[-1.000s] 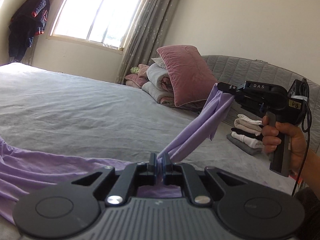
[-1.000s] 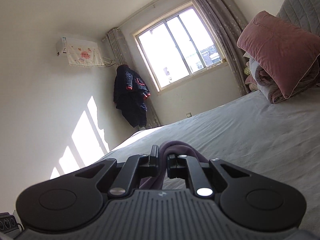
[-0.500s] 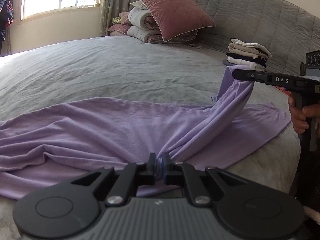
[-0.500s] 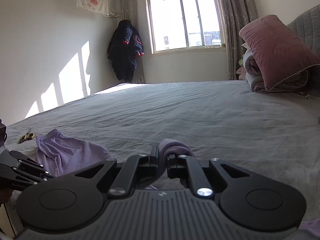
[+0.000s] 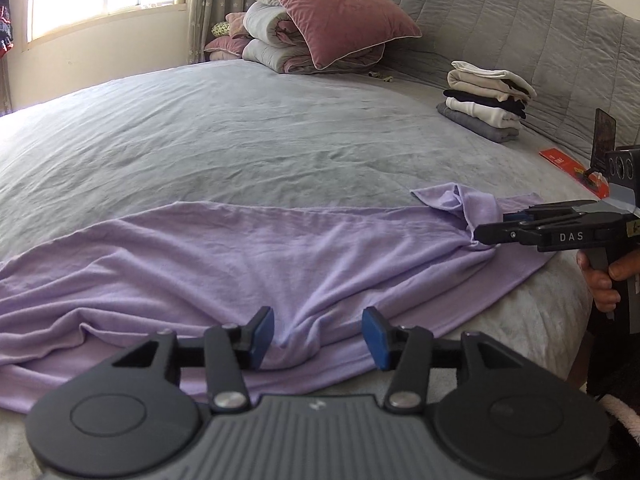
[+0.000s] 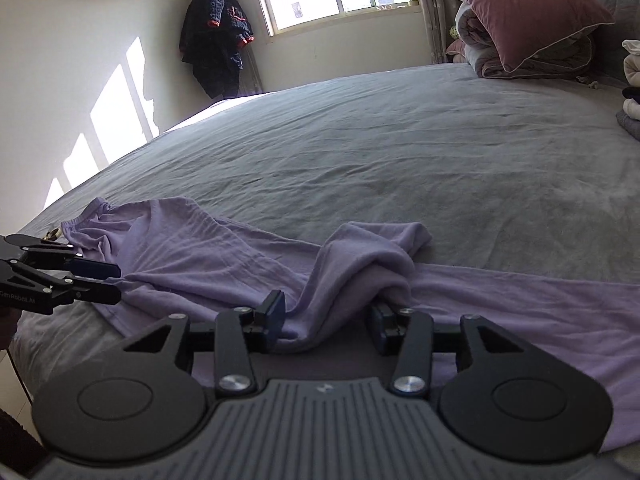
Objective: Fold clothes
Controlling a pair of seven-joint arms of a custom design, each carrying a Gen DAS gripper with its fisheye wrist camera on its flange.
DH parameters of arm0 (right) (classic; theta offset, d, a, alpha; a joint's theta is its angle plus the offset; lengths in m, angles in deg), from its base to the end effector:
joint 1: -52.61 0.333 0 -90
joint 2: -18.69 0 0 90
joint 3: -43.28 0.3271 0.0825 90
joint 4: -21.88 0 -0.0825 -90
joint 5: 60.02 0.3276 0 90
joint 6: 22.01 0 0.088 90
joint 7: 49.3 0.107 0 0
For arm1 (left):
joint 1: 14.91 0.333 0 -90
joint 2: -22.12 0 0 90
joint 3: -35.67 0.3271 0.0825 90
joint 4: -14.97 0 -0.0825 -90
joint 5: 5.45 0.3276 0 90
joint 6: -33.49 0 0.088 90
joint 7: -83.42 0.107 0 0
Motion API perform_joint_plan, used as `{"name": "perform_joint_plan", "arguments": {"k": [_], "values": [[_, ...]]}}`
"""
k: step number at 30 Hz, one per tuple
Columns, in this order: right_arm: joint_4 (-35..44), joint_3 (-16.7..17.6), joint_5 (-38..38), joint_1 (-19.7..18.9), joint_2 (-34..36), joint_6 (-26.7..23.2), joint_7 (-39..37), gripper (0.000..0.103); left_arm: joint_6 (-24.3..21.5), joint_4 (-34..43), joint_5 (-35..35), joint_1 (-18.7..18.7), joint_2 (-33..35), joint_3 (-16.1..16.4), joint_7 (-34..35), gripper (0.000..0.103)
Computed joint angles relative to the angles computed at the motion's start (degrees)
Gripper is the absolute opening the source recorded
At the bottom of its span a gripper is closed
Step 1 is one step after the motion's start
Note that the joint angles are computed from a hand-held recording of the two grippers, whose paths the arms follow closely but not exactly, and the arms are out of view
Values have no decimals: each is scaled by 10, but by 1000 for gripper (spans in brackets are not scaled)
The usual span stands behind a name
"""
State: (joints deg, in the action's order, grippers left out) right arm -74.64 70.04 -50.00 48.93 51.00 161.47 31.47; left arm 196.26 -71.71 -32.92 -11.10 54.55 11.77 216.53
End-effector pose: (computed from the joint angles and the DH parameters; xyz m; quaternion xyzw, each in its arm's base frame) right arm 0.6602 0.1814 0.4593 -0.6720 0.5574 -0.1895 0.4492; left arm 0.6873 -0.1474 0.4749 -0.4412 0.7844 -0.4006 0.1717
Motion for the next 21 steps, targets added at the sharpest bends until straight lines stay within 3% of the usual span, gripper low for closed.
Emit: {"name": "perform_joint_plan", "arguments": {"k": [2, 4, 8, 12, 15, 17, 21], "values": [[-5, 52, 2, -48, -2, -24, -26, 48, 13, 11, -2, -4, 8, 2, -12, 59], [-7, 76, 16, -74, -8, -51, -50, 48, 28, 26, -2, -10, 17, 8, -34, 59], [-10, 69, 44, -81, -29, -88, -74, 48, 63, 62, 28, -44, 42, 51, -128, 61], [-16, 69, 83, -83, -47, -83, -96, 48, 69, 107, 72, -83, 71, 105, -225, 61], [-5, 93, 115, -97, -47, -86, -131, 48, 65, 138, 92, -85, 92, 103, -260, 60], [32, 97, 121, -92, -32, -119, -153, 48, 58, 156, 100, -78, 103, 89, -274, 60], [154, 40, 94, -19, 24, -203, -151, 48, 19, 205, 109, -65, 129, 62, -313, 59]]}}
